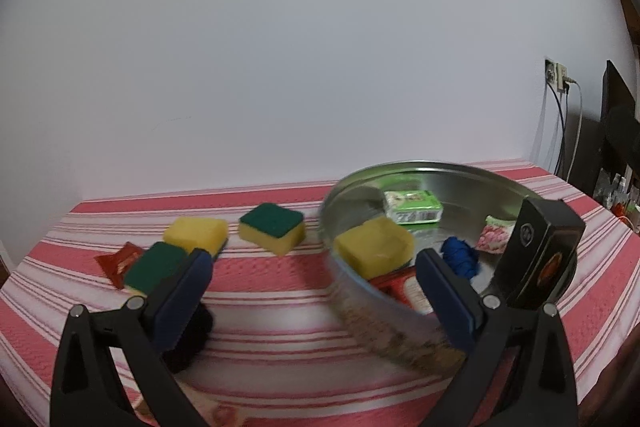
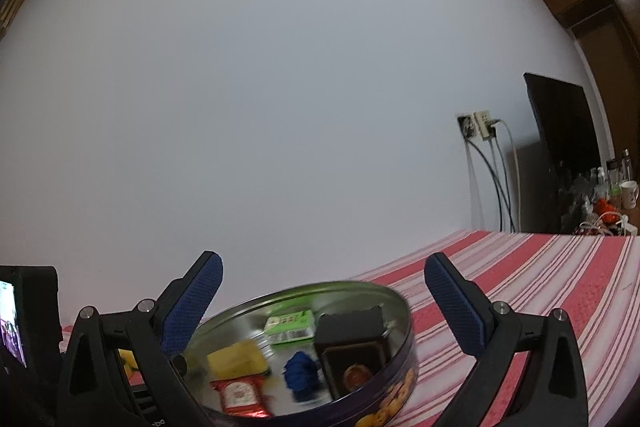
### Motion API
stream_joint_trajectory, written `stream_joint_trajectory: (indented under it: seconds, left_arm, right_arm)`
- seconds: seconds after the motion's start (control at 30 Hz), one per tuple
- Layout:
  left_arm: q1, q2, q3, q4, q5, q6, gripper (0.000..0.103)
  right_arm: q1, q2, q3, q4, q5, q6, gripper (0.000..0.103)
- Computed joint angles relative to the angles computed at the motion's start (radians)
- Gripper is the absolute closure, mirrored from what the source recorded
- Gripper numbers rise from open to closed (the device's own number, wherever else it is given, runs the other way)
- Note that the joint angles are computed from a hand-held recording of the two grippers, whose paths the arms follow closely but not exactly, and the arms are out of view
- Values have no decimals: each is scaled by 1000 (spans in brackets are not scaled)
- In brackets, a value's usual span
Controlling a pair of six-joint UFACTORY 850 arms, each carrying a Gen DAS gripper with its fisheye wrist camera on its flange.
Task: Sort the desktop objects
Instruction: 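Withdraw both open grippers from the tin toward the remaining objects, then grasp the green-topped yellow sponge with the left gripper while the right grasps the black knitted ball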
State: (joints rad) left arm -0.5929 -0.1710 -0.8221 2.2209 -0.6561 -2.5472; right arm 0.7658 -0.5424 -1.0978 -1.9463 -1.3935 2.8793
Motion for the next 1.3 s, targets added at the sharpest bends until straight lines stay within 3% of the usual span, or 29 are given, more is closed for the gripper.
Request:
stream_joint_trajectory:
  seconds: [0.37, 0.63, 0.83, 0.97, 1.13, 1.3]
  left_arm:
    - [75, 78, 89, 18, -5, -9, 1]
    - [202, 121, 132, 39, 33, -41, 1]
    - [320, 122, 134, -8, 65, -18, 1]
    - [401, 103, 114, -64, 89, 14, 1]
    - [473, 76, 86, -103, 141, 17, 1]
    - [512, 44, 55, -105, 178, 21, 1]
  right_arm:
    - [30, -40, -71, -70, 91, -12, 1]
    - [34, -76, -142, -153, 224, -42, 1]
    - [29, -105, -209, -210, 373, -83, 1]
    - [13, -131, -271, -263, 555, -128, 1]
    - [19, -167, -335, -272, 663, -236, 1]
    - [9, -204, -415, -222, 812, -332, 14]
